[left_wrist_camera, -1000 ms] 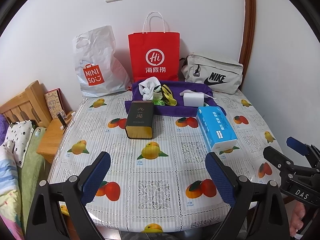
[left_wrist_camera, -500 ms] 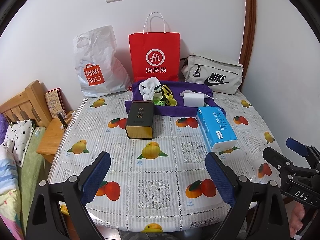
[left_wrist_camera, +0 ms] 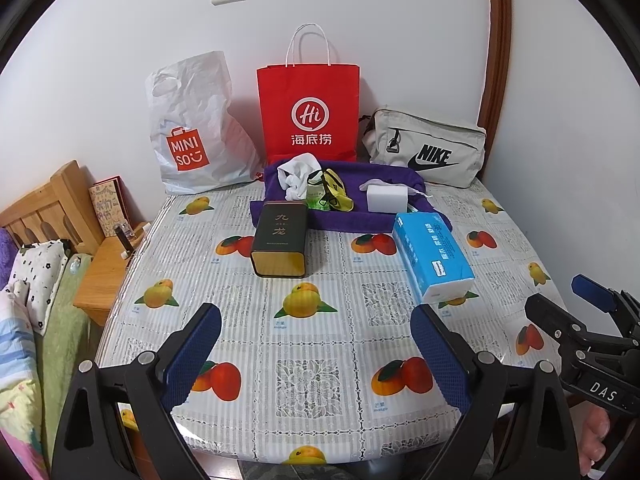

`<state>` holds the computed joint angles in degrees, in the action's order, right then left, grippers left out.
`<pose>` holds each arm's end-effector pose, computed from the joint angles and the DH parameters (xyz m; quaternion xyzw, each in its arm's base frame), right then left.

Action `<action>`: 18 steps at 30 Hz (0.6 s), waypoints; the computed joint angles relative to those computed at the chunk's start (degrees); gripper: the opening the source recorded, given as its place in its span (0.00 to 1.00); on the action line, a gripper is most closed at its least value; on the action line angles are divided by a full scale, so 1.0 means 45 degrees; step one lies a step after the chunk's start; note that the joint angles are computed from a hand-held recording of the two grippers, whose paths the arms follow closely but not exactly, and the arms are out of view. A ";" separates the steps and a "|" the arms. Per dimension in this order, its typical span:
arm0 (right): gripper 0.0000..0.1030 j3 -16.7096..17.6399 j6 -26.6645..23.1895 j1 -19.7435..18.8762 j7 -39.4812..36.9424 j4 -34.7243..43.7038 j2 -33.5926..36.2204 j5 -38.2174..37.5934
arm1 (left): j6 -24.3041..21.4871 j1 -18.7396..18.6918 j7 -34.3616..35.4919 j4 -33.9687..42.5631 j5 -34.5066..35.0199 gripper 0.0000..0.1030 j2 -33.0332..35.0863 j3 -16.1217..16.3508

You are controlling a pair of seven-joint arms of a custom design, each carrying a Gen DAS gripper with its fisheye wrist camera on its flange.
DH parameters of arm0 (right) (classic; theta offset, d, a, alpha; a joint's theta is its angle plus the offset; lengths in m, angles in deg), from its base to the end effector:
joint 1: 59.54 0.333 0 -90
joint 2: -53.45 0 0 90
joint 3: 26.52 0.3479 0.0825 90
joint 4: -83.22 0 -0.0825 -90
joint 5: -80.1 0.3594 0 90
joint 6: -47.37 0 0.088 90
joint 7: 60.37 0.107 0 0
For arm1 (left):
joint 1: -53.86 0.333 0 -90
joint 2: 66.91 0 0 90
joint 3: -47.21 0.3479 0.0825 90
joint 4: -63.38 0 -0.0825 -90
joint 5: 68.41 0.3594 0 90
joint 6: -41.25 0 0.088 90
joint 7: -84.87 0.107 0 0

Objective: Organize soft objects

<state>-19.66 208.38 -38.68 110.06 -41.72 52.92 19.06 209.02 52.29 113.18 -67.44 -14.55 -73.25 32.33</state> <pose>0.4607 0.2901 0.4925 -0.6444 0.6456 -0.2616 0.3155 0.4734 -0.1976 0.5101 -0.6189 0.6663 -0.2928 0.2956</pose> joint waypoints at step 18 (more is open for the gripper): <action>0.90 0.0020 -0.0033 0.0038 0.0148 -0.0013 -0.0015 -0.0098 | -0.0012 -0.0001 -0.0397 -0.0017 0.0358 0.93 -0.0001 -0.0047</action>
